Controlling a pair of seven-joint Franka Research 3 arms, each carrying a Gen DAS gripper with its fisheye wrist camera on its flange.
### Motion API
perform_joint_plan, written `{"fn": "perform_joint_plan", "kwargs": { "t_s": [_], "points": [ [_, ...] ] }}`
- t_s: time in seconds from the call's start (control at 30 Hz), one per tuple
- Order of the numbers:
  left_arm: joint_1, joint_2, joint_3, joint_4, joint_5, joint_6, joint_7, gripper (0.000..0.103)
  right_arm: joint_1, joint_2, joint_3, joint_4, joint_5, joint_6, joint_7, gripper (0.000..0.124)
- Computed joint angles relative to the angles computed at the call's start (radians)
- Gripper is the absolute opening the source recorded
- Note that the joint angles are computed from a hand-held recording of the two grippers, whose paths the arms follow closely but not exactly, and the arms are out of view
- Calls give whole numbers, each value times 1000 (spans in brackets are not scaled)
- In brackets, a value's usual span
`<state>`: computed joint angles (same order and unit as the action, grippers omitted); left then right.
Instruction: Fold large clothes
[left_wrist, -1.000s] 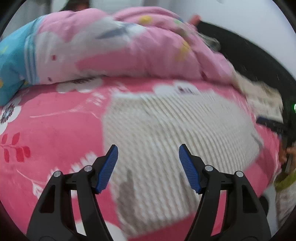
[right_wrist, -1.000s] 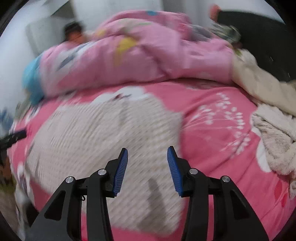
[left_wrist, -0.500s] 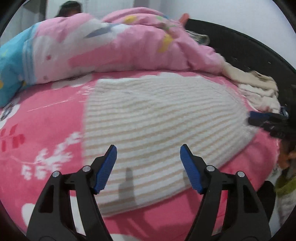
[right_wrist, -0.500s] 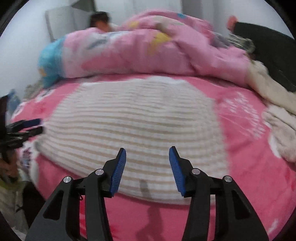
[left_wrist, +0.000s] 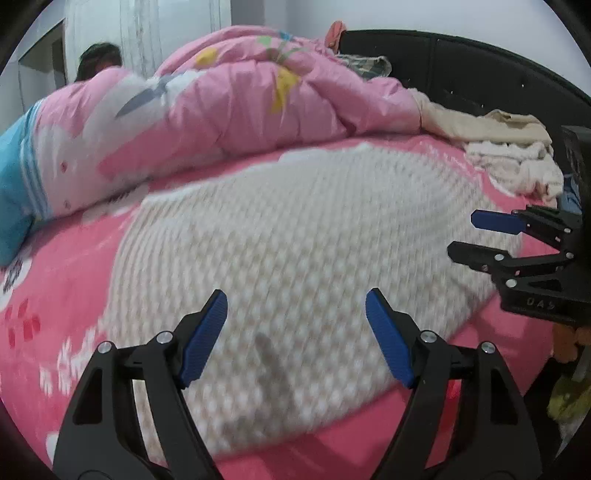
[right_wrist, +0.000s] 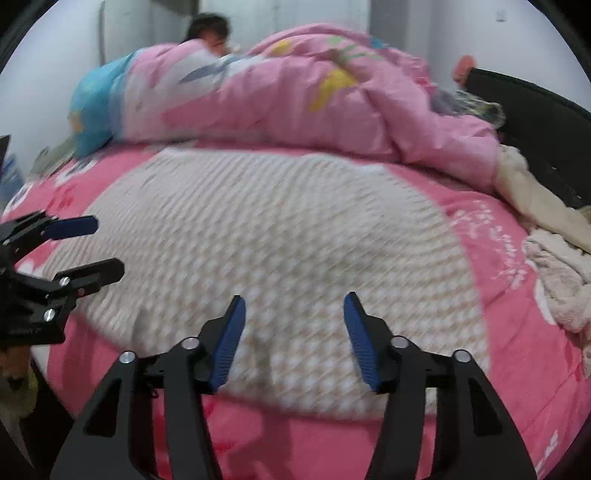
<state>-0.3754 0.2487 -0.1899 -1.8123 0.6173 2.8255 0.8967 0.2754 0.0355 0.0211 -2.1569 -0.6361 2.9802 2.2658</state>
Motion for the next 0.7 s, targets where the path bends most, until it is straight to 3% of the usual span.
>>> {"fn": "perform_joint_plan", "kwargs": {
  "t_s": [0.07,0.13,0.2,0.23,0.3,0.43,0.5,0.57,0.63,0.7],
  "points": [
    [4,73,-6,100,-41,-22,19,74,-14,62,6,74,149,7,-112,62],
    [-1,131,-9,177,-54,-90,-13,74,11,124,-21,150,156,-13,-119,64],
    [-14,232,6,293,-168,-179,55,81,15,220,-20,258,217,-90,-201,72],
    [21,248,-30,301,-195,-178,69,84,9,253,-10,289,266,-126,-249,74],
    [28,241,-24,263,-215,-116,88,85,11,290,-17,300,310,-111,-298,78],
    [6,143,6,155,-187,-87,56,84,83,189,-95,205,287,-105,-257,78],
    [1,38,29,14,-138,-2,-9,84,127,105,-163,108,95,-45,-78,78],
    [-18,-18,56,-57,-51,-6,-106,84,162,52,-223,48,-82,-71,105,78],
    [-11,-4,51,-57,-62,-75,-109,85,87,78,-160,41,21,-101,54,78],
    [27,7,28,-76,-70,-21,-120,86,55,93,-137,26,141,-52,-21,80]
  ]
}}
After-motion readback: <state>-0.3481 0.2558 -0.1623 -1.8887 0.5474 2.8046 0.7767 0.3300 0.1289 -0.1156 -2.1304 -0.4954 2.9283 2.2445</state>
